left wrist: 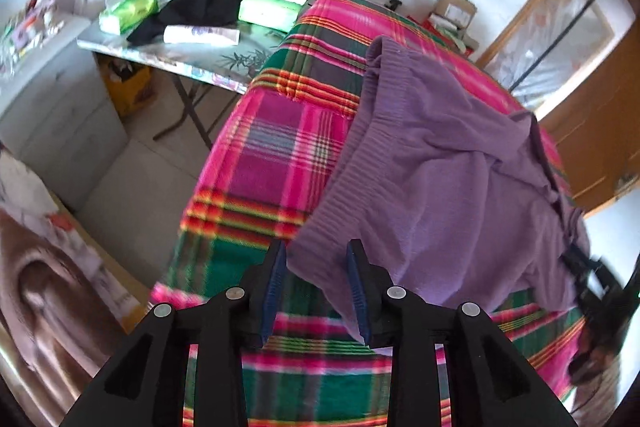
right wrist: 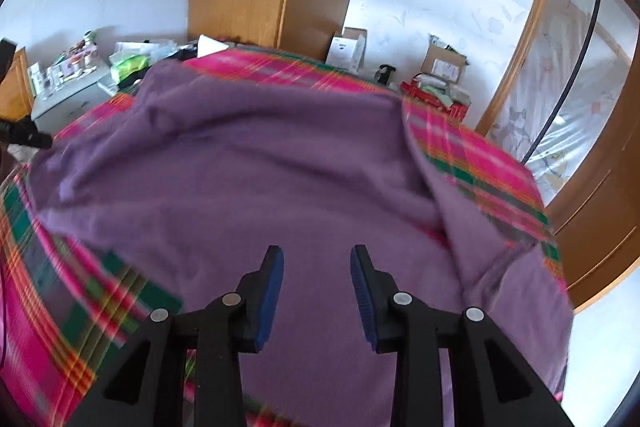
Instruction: Fold clothes
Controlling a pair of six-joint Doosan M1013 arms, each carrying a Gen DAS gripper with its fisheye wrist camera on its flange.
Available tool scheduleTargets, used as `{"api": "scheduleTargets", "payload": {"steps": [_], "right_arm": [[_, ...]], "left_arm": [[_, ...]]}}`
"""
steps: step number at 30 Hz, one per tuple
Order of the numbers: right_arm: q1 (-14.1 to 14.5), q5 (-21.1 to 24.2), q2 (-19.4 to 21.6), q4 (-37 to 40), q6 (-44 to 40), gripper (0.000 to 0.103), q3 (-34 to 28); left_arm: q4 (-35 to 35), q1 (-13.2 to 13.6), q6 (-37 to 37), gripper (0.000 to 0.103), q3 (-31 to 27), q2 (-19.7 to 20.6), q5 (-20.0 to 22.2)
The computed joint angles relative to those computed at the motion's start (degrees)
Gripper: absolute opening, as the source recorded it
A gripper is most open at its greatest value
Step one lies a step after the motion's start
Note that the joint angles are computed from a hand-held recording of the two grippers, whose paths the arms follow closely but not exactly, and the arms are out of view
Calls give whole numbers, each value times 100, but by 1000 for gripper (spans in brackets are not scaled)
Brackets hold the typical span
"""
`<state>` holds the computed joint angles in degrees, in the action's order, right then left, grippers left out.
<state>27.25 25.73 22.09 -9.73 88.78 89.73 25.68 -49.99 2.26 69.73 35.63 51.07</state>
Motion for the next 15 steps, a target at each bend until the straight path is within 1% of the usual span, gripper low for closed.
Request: {"api": "scheduleTargets", "payload": {"steps": [3,5,8,9,11,13,15], "right_arm": [[9,-53,-64,406,-383,38,170],[10,-93,-91,573,-557,39,265],[-6,-32,-94,704,-670,39,320],[-11,-21,-103,706,-659,39,349],[-10,-51,-130,678,-623,40,421],[-5,-55,-145,622,-594,41,471],[0,-69,-157,586,-599,41,515]], "left_arm": [[76,-25,-372,34,42,-6,25],[147,-39,-636,34,145,-52,-79],[258,-72,-949,40,264,-114,-155],[284,-72,-1064,43,321,-140,-215],[293,-54,-1279,44,442,-190,-363],[246,-25,-1569,48,571,-227,-591],[196,-11,-1716,48,634,-235,-745]]}}
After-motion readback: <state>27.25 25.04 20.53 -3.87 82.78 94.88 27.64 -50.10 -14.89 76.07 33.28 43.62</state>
